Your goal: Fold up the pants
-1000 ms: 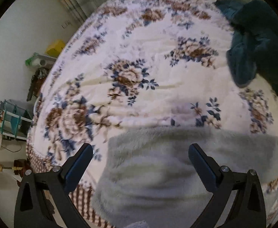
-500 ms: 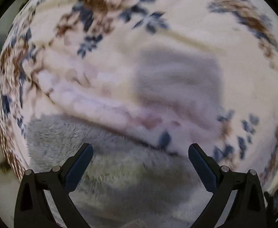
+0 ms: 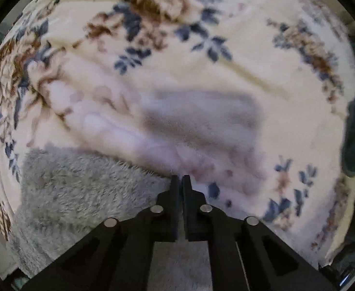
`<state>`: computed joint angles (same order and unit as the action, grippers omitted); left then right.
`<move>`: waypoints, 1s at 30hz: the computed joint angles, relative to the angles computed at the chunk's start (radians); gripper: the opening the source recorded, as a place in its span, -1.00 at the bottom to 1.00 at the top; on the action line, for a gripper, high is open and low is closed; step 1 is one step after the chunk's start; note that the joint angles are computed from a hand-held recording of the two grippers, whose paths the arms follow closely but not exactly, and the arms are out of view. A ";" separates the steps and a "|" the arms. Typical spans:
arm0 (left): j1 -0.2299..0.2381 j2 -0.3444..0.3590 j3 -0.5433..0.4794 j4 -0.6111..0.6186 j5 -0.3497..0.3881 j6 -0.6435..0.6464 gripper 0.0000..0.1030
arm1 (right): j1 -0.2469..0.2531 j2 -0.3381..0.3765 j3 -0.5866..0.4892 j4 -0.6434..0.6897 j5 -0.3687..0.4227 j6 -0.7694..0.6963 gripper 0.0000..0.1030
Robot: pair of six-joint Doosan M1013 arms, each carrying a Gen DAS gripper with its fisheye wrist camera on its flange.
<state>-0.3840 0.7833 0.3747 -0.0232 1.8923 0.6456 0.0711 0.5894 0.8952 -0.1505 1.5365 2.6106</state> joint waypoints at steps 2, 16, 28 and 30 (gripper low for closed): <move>-0.011 -0.046 0.035 0.025 -0.042 0.020 -1.00 | 0.002 -0.040 0.032 -0.011 -0.039 -0.019 -0.81; -0.021 -0.386 0.497 -0.022 -0.349 -0.084 -1.00 | -0.004 -0.401 0.312 0.044 -0.144 -0.164 -0.82; 0.018 -0.390 0.660 -0.207 -0.558 -0.268 0.12 | -0.114 -0.540 0.686 0.394 -0.123 -0.137 -0.22; 0.019 -0.346 0.615 -0.216 -0.507 -0.239 0.12 | -0.111 -0.550 0.697 0.382 -0.146 -0.133 0.09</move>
<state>-0.3652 0.4373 0.9896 -0.2395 1.3851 0.4066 -0.0397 0.0395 1.5924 0.2319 1.3906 2.4774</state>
